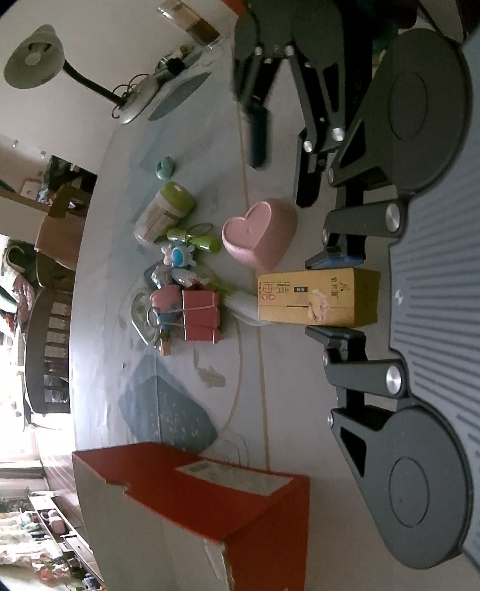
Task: Organize rigid objects
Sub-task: 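Carry the yellow box with the left tool while the right tool carries the heart dish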
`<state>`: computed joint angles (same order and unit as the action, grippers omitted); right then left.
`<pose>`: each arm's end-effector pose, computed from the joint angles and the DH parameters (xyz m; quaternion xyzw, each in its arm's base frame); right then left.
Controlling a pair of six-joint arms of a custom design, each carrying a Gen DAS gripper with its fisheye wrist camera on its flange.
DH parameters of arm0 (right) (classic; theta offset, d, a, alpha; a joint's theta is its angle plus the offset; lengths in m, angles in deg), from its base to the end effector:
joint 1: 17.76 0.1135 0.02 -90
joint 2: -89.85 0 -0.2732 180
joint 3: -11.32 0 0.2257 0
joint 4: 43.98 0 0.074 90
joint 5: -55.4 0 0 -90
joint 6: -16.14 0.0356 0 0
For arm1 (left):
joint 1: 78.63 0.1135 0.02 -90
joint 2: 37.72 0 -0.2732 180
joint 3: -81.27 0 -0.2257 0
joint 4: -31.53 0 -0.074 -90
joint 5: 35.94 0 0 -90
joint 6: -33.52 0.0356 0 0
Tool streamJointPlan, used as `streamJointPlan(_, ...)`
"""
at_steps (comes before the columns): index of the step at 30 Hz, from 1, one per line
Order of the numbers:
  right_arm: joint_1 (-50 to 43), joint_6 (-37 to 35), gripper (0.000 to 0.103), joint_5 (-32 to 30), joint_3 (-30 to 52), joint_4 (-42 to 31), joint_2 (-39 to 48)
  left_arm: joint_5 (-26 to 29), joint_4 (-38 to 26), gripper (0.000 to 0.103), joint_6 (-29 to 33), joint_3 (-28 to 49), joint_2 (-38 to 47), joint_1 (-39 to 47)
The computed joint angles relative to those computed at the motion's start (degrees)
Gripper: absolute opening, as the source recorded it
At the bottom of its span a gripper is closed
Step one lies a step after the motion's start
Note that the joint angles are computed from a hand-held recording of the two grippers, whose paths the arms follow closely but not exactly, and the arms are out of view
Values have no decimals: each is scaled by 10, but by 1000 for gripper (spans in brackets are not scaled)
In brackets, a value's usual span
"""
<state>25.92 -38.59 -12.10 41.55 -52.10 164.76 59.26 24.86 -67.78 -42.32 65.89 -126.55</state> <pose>0.1352 0.1103 0.1334 -0.0061 0.9316 0.0562 0.3590 0.2001 -0.2264 0.1250 0.3117 0.8972 -0.1906 0.2480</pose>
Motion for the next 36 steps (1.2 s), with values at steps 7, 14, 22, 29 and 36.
streamJointPlan(7, -49, -40, 73, -8, 45, 97, 151, 9, -11, 30, 24, -31, -40, 23)
streamJointPlan(14, -53, -26, 74, 12, 77, 127, 246, 27, -18, 30, 50, -60, -65, 57)
streamJointPlan(22, -45, -11, 74, 34, 86, 138, 266, 42, -26, 30, 67, -70, -79, 86)
streamJointPlan(29, -31, 24, 66, 53, 96, 94, 249, 55, -31, 30, 82, -67, -87, 101)
streamJointPlan(36, 16, 72, 66, 86, 128, -48, 155, 77, -48, 30, 93, -46, -98, 118)
